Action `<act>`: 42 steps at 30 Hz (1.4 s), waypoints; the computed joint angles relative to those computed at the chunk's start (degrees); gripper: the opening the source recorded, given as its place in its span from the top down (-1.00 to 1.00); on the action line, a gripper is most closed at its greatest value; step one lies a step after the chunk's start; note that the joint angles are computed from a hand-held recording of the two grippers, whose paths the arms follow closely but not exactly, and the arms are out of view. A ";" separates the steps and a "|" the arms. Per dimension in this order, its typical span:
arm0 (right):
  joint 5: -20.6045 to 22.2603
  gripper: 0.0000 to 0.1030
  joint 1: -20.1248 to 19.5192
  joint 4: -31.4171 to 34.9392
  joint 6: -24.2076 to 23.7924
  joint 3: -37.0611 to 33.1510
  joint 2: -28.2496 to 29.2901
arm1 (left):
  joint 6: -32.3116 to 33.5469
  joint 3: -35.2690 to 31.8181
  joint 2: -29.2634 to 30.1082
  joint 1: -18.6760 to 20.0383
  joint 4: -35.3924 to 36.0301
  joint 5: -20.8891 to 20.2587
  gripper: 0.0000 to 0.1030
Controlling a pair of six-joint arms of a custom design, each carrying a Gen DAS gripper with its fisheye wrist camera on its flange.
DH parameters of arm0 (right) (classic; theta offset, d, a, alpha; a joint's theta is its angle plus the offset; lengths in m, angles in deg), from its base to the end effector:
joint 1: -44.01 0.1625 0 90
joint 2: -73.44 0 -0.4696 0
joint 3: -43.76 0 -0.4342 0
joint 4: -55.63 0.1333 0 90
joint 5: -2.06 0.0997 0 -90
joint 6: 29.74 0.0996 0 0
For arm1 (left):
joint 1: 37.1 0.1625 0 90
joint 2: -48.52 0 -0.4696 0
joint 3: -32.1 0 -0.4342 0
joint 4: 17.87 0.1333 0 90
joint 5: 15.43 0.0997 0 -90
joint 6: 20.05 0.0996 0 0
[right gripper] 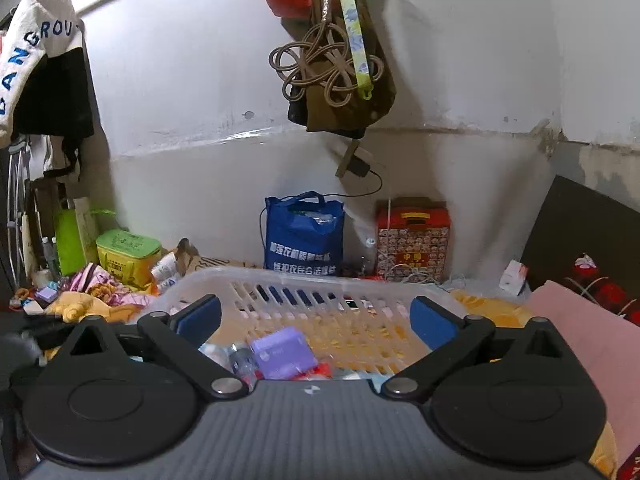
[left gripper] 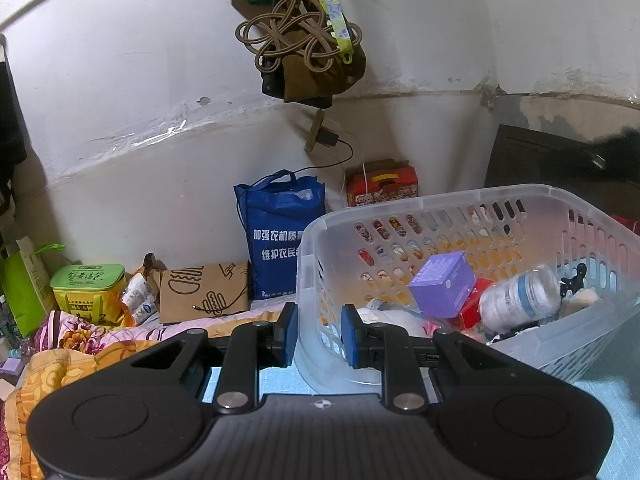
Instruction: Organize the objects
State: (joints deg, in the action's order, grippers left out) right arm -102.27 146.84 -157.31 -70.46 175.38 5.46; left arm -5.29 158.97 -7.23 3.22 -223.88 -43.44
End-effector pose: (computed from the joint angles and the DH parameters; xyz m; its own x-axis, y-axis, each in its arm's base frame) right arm 0.2176 -0.4661 0.2453 -0.6779 -0.3305 0.6567 -0.7330 0.3723 -0.5693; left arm -0.2445 -0.4977 0.1771 -0.6156 0.0732 -0.7846 0.7208 0.4548 -0.5231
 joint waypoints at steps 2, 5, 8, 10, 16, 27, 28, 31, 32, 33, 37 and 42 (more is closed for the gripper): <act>0.65 -1.00 -0.77 -0.73 -0.67 1.55 -0.90 | 0.07 0.00 0.07 0.01 -0.17 0.00 0.49; 2.57 -1.00 -2.19 -0.49 -1.60 3.65 -2.78 | -0.01 0.03 0.07 -0.03 -0.10 0.05 0.49; 2.53 -1.00 -2.68 -2.28 -2.59 4.73 -3.20 | -0.02 0.01 0.14 -0.04 -0.14 0.22 0.49; 2.93 -1.00 -3.09 -2.60 -2.26 4.64 -3.38 | -0.05 -0.04 0.26 -0.09 -0.23 0.34 0.49; 5.86 -1.00 -5.64 -2.21 -0.95 6.31 -5.63 | 0.09 -0.03 0.45 -0.10 -0.83 0.34 0.49; 9.28 -1.00 -8.87 -3.25 -0.99 8.57 -7.68 | -0.21 0.26 0.71 0.25 -3.42 -1.65 -0.54; 9.51 -1.00 -9.08 -3.19 -1.01 8.65 -7.83 | 0.65 0.25 0.98 0.22 -4.66 -1.87 -0.83; 10.00 -1.00 -9.55 -3.22 -1.13 8.87 -8.04 | 4.99 0.05 2.55 -0.41 -8.62 -1.15 -0.86; 10.26 -1.00 -9.77 -3.15 -1.11 8.94 -8.18 | 6.17 -0.11 3.05 -0.58 -9.80 -0.67 -0.87; 10.62 -1.00 -10.03 -3.17 -1.17 9.06 -8.34 | 6.84 -0.25 3.34 -0.71 -10.53 -0.34 -0.88; 12.22 -1.00 -11.04 -4.30 -0.90 9.89 -9.07 | 6.19 -0.01 2.67 -0.68 -11.45 -0.90 -0.88; 11.77 -1.00 -11.94 -6.93 -1.09 10.94 -9.54 | 9.49 1.63 1.81 -0.58 -21.37 -4.71 -0.88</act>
State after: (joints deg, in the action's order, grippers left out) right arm -90.50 134.90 -164.24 -71.56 186.33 -4.08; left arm 4.20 160.60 -5.42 2.64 -245.25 -48.16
